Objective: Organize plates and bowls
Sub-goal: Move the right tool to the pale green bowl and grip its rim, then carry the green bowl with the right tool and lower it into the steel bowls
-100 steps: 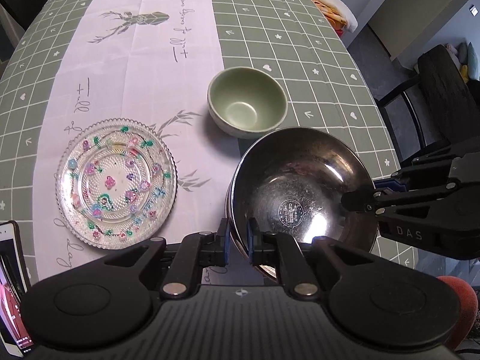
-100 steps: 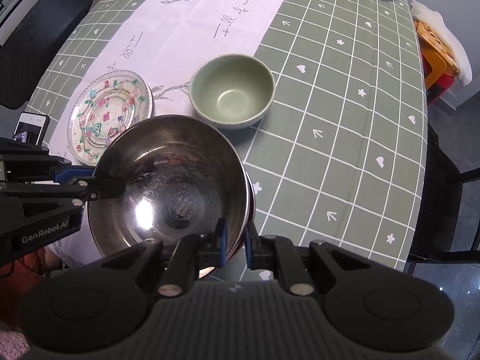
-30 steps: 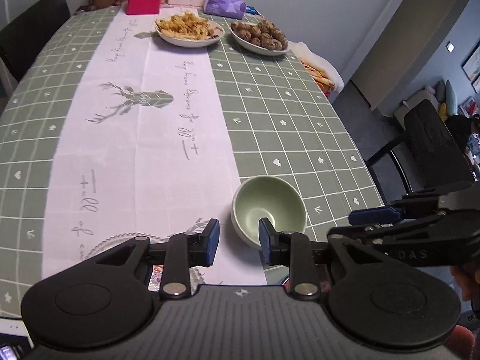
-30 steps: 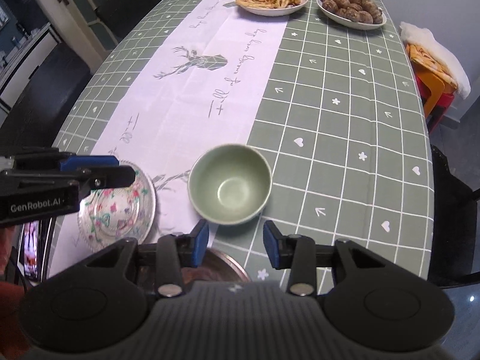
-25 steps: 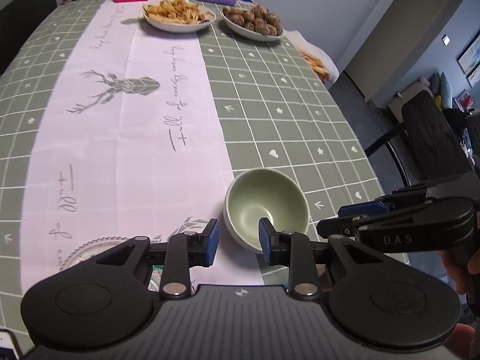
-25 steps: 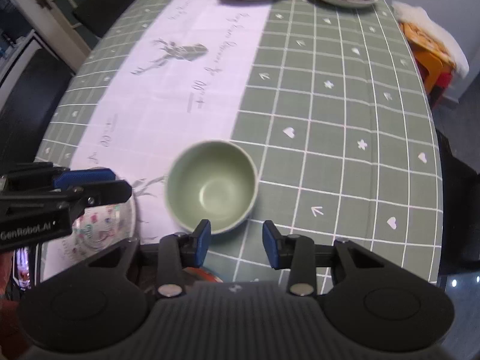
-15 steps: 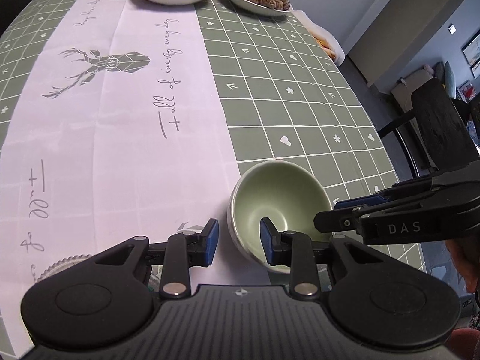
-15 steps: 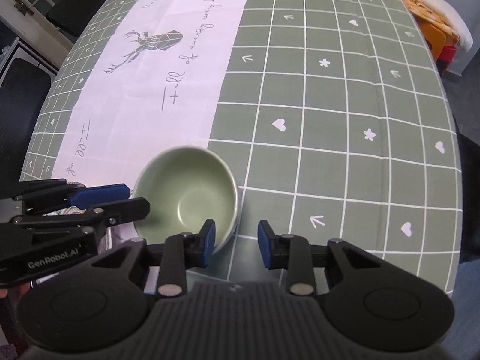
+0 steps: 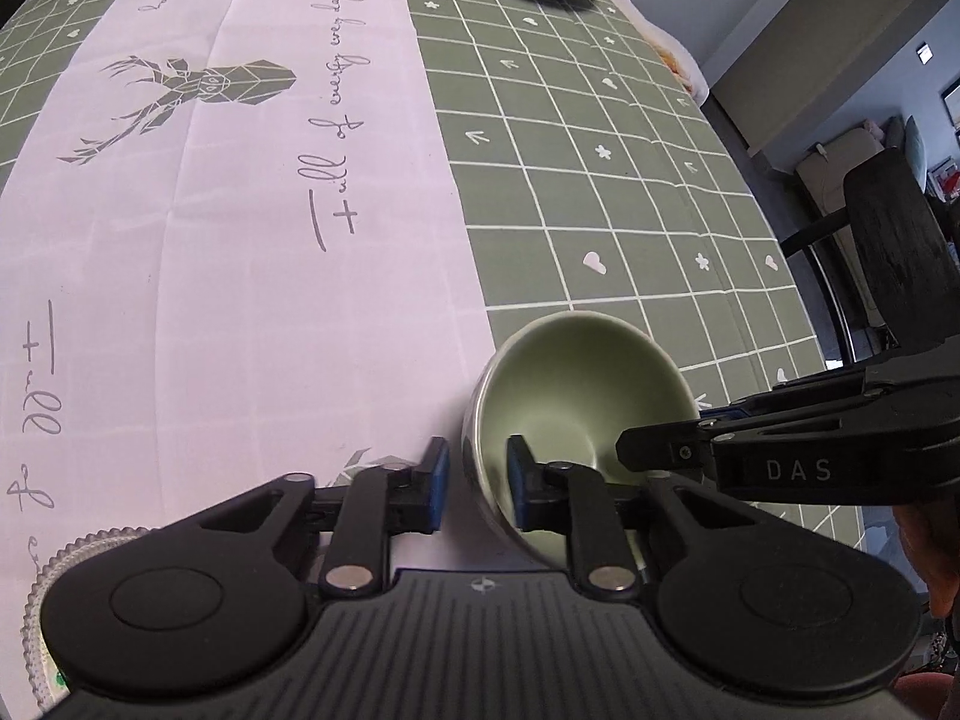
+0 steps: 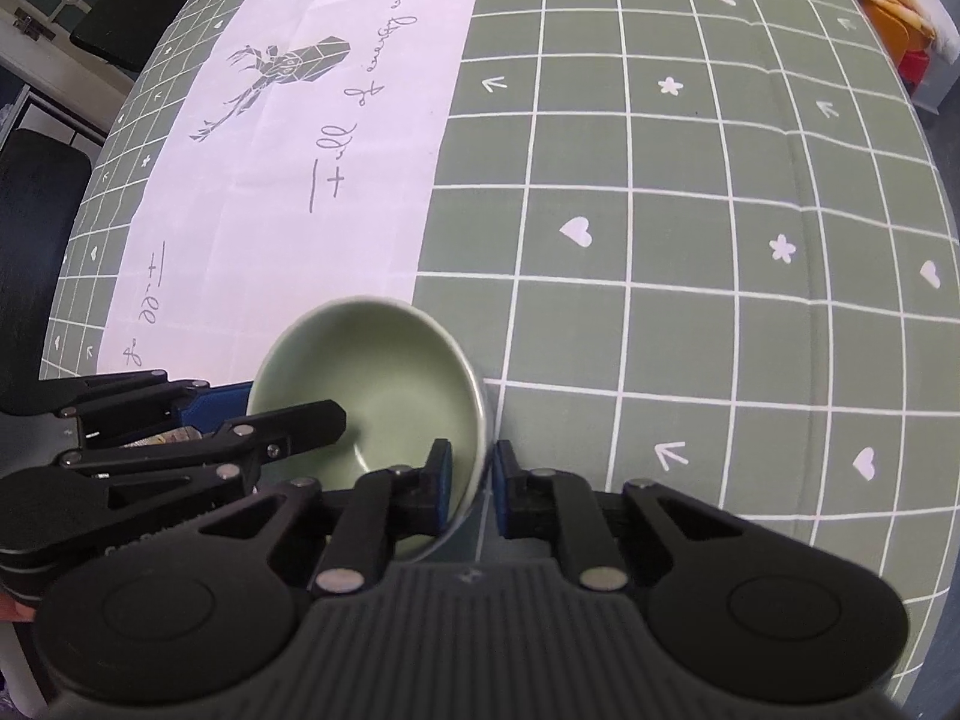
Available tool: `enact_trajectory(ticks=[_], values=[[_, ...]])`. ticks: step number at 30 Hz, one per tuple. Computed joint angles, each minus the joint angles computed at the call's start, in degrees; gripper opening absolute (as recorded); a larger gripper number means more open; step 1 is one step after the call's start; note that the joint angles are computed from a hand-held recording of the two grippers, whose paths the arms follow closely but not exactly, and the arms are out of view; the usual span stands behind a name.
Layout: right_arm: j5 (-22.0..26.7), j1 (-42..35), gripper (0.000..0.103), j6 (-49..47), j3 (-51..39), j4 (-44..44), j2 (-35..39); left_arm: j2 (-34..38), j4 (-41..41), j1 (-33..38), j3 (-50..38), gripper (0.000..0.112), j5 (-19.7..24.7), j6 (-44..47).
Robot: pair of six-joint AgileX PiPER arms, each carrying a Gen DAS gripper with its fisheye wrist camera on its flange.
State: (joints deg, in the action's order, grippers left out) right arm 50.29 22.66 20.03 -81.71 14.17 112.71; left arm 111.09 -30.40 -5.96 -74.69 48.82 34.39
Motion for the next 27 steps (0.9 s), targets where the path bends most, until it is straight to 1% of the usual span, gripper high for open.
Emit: enact_trajectory(ticks=[1,4,8,12,16,18,22,27], values=[[-0.3,0.1,0.009,0.2,0.2,-0.1,-0.2,0.1,-0.2,0.0,0.0,0.013,0.2,-0.1],[-0.9,0.2,0.009,1.0,0.9,-0.2,-0.5,-0.3,1.1,-0.6,0.1,0.012,-0.2,-2.7],[-0.2,0.4,0.009,1.0,1.0,-0.2,-1.1,-1.2,3.6,-1.4,0.0,0.009,0.0,-6.2],[0.9,0.8,0.008,1.8,0.7,-1.0,-3.1,-3.4,3.9,-1.0,-1.0,0.009,2.4,-7.8],[3.4,1.8,0.008,3.8,-1.1,-3.4,-6.8,-7.7,5.5,-1.2,-2.5,0.009,4.9,-9.8],[5.4,2.6,0.008,4.5,-2.4,-4.8,-8.9,-10.2,6.3,-1.2,-3.9,0.009,7.2,-11.1],[11.4,5.2,0.008,5.8,-5.4,-7.5,-12.9,-15.2,6.7,-0.6,-5.5,0.009,13.0,-12.5],[16.5,9.1,0.008,6.5,-5.1,-9.3,-17.3,-21.4,7.2,0.2,-2.3,0.010,18.9,-13.3]])
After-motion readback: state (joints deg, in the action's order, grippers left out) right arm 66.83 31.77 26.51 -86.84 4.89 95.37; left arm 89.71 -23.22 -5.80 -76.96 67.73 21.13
